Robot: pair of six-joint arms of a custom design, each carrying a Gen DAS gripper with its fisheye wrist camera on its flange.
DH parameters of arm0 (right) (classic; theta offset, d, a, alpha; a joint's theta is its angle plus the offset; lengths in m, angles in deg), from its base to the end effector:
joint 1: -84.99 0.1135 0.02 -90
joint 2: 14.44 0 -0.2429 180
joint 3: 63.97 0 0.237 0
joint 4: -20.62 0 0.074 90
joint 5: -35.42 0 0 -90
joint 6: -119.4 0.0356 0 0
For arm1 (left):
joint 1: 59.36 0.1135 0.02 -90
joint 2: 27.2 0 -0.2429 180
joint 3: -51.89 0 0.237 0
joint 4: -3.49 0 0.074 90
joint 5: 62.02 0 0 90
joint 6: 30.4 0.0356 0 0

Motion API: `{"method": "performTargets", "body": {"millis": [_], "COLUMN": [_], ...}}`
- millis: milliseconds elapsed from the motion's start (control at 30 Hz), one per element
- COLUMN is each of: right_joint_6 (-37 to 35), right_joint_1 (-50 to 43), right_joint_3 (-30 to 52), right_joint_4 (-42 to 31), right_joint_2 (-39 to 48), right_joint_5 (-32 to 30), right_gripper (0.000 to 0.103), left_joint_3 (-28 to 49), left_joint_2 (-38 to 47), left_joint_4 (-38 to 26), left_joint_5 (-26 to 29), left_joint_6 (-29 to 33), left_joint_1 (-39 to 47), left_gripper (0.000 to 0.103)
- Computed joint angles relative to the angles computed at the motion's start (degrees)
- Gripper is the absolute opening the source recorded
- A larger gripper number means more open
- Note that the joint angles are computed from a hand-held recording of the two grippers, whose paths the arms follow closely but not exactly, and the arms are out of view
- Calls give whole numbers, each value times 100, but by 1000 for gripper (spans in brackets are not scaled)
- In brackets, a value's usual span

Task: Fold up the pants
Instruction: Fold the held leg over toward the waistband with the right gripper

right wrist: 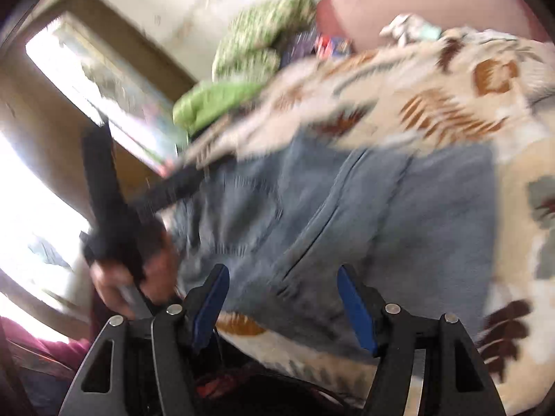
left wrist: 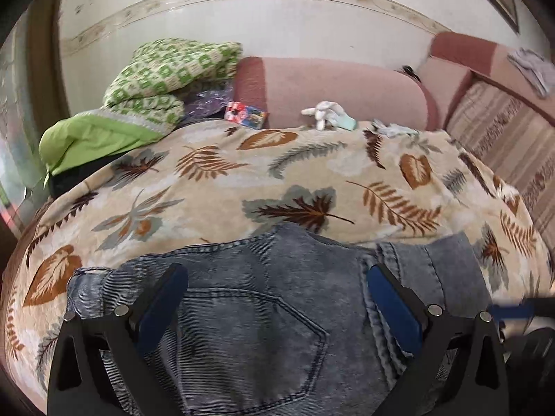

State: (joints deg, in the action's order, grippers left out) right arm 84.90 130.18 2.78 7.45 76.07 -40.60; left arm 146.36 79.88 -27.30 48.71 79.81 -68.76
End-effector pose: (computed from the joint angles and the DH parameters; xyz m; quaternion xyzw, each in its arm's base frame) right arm 0.2357 0.2251 0.1957 0.1339 0.8795 0.2719 0.3668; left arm 0.3931 -0.0779 0.2202 0.2997 0.8553 -0.1279 0.4029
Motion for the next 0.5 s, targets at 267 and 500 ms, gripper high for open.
{"method": "performTargets", "body": {"millis": [267, 500], "right_joint_6": [316, 1222], "right_joint_1": [-1360, -2607], "right_joint_3": [-1048, -1260], "right_joint_4": [1221, 3357], "right_joint_2": [-573, 1227], "right_joint_5": [-512, -2318], "right_gripper": [68, 68], "left_joint_3": [-861, -667], "left_joint_2": [-239, 312], "left_joint_4": [536, 200], "left_joint_5": [-481, -1113], "left_joint_6": [707, 1131], "left_joint_1": [-654, -950], "left_gripper": [103, 103]}}
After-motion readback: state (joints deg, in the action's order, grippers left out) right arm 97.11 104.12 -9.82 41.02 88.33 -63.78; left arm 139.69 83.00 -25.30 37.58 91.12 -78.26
